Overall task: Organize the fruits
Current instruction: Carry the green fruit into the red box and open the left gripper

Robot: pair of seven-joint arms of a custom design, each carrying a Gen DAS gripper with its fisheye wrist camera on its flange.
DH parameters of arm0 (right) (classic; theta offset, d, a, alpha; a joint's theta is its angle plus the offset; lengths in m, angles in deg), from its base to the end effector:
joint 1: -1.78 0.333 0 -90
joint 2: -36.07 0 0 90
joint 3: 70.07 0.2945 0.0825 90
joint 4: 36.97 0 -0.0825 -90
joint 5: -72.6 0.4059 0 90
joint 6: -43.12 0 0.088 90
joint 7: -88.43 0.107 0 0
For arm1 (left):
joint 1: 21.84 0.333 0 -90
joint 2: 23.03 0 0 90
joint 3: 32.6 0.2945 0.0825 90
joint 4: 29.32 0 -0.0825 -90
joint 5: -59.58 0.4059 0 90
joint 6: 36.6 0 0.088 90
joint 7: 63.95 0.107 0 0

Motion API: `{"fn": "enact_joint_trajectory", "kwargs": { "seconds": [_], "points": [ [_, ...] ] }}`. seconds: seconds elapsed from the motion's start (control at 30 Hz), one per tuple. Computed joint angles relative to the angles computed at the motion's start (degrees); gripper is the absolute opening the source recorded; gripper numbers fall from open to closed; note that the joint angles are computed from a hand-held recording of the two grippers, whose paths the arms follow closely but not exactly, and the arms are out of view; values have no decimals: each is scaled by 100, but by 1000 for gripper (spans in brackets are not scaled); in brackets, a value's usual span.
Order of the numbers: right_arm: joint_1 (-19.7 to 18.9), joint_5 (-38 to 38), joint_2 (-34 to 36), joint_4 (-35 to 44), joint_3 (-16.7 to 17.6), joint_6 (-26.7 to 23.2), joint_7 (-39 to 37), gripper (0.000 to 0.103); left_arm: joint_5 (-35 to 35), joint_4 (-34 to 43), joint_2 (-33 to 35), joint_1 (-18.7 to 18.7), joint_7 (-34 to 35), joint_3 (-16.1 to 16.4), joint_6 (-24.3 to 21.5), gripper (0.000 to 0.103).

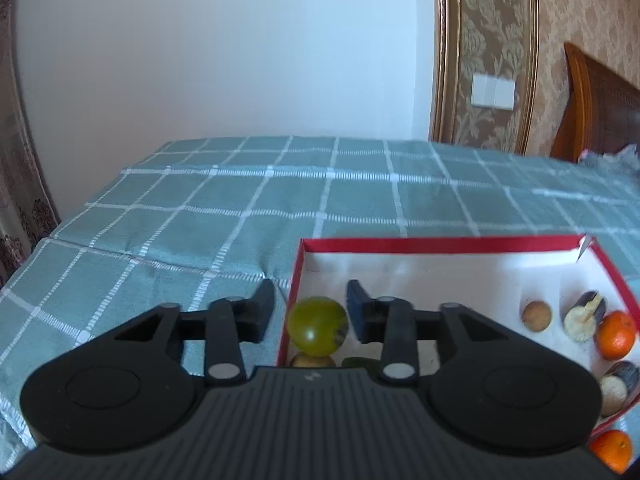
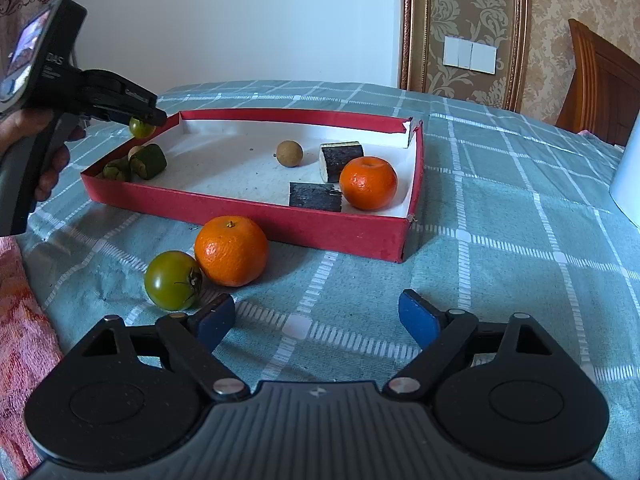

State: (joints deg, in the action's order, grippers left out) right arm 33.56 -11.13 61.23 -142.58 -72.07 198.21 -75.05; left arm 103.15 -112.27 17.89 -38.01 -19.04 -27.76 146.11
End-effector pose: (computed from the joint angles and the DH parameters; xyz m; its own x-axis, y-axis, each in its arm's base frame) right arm 0.5594 0.3615 0.2768 -0.0622 -0.9980 -0.0100 -0.6190 0.0465 -0.7840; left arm 0.7290 -0.2279 0.3402 -0.2296 -0.9732 -0.0151 -0.5107 0.1337 -0.8493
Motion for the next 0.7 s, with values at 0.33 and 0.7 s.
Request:
{"fn": "enact_joint_trajectory", "kwargs": {
  "seconds": [0.33,0.7],
  "points": [
    [7,17,10,12,-6,-1,-16,90,-317,-1033,-504,-1216,-523,1660,1179,44],
    [16,44,19,22,-9,-16,-48,90,-1823,-3660,-1455,-2757,1293,2911,2788,53]
  ]
}}
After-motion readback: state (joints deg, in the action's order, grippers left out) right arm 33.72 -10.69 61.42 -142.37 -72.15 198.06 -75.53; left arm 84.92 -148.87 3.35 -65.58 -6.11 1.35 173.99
